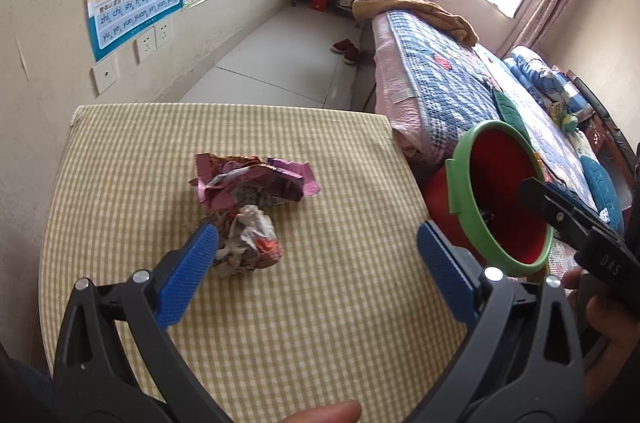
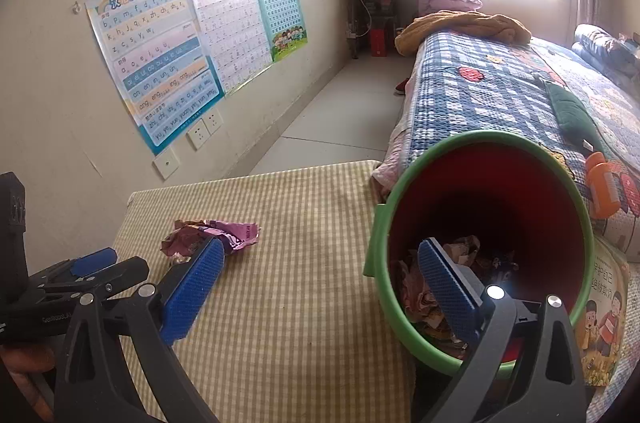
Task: Collect trash
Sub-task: 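Move both tools back over the last pink wrapper and crumpled paper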
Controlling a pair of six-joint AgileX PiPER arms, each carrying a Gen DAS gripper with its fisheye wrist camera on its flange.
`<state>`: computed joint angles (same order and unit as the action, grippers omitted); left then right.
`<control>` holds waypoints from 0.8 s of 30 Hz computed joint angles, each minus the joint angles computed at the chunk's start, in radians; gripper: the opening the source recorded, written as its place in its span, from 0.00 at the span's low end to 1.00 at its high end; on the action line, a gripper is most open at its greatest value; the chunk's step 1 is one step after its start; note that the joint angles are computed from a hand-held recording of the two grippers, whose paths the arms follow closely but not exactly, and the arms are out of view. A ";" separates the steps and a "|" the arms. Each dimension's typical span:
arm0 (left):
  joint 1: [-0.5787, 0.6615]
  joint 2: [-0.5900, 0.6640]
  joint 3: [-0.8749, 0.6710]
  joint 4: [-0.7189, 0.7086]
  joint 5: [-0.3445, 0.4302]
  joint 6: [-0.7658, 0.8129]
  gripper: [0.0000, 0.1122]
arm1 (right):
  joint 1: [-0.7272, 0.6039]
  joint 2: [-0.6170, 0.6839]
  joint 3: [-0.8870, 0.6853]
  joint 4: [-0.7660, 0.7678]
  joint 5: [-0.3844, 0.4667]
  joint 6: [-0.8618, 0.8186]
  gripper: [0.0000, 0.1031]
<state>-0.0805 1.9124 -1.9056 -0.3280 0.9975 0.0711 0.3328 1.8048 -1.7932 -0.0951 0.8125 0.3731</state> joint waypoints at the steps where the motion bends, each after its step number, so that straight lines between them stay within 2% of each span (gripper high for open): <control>1: 0.018 -0.007 0.021 -0.005 -0.006 0.007 0.87 | 0.014 0.020 -0.023 0.002 0.007 -0.005 0.92; 9: 0.127 0.029 0.055 -0.057 0.010 0.051 0.87 | 0.090 0.197 -0.236 0.012 0.094 -0.021 0.92; 21: 0.088 0.181 -0.011 -0.048 0.020 0.039 0.86 | 0.080 0.372 -0.412 0.055 0.170 -0.059 0.92; 23: 0.085 0.216 -0.047 -0.044 0.035 0.029 0.82 | 0.071 0.408 -0.460 0.066 0.190 -0.068 0.92; 24: 0.084 0.233 -0.064 -0.045 0.042 0.028 0.78 | 0.069 0.430 -0.491 0.070 0.203 -0.072 0.92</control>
